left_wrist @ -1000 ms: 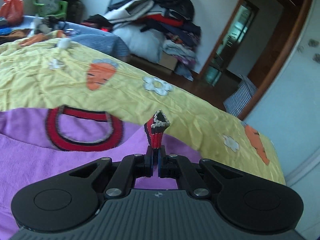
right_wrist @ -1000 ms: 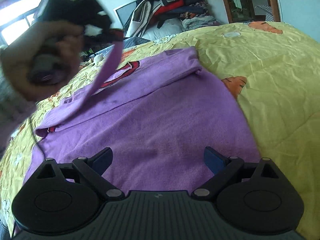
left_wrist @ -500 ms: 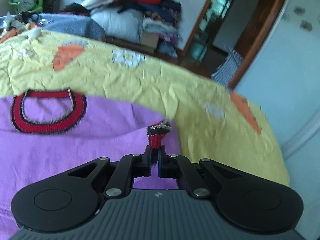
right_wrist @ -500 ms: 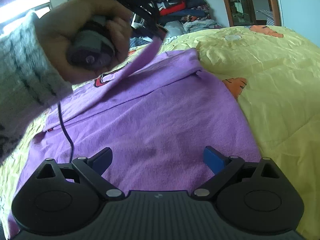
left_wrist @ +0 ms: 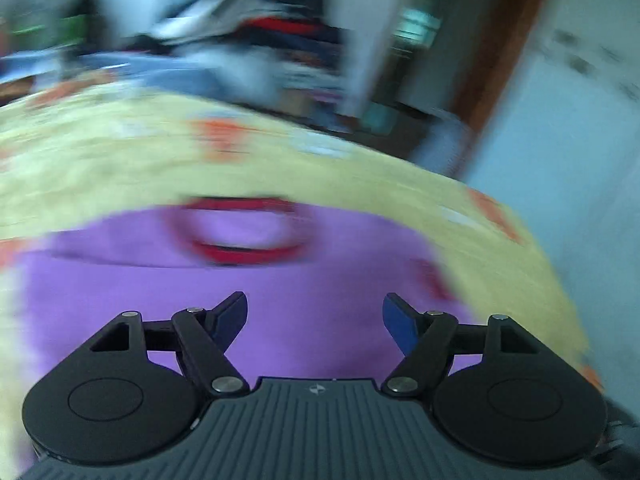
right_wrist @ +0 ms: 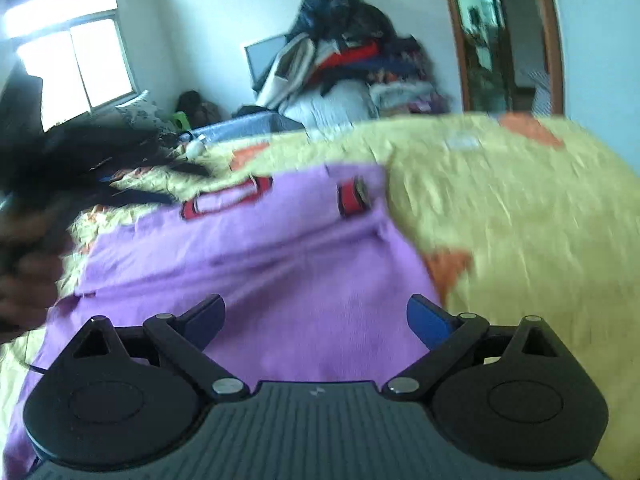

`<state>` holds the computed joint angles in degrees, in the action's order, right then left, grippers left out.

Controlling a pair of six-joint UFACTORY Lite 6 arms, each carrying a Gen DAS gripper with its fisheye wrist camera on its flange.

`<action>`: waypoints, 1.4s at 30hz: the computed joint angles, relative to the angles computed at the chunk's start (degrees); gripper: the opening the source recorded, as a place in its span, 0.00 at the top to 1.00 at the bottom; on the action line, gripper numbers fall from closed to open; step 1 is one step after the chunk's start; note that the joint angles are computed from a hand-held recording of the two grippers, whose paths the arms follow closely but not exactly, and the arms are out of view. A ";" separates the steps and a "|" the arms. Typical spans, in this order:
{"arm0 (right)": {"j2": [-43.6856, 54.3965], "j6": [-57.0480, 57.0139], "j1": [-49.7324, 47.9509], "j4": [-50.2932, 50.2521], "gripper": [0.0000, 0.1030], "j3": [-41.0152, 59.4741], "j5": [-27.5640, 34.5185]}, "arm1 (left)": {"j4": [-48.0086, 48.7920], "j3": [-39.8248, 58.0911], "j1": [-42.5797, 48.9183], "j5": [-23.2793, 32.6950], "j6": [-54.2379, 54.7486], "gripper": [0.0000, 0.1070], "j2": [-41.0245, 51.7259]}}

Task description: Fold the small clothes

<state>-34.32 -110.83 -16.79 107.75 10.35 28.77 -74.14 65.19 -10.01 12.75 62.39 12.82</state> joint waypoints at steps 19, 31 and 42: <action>68.50 -53.83 58.38 52.12 0.62 64.02 -12.03 | 40.81 60.71 24.74 30.85 -26.72 0.95 47.46; 69.74 -24.72 60.42 27.19 0.84 66.99 -19.98 | 45.81 44.78 23.55 14.76 -25.83 0.84 37.84; 55.25 -60.72 27.12 60.33 0.52 43.19 -7.75 | -9.76 -5.29 11.44 -2.89 34.49 0.72 4.83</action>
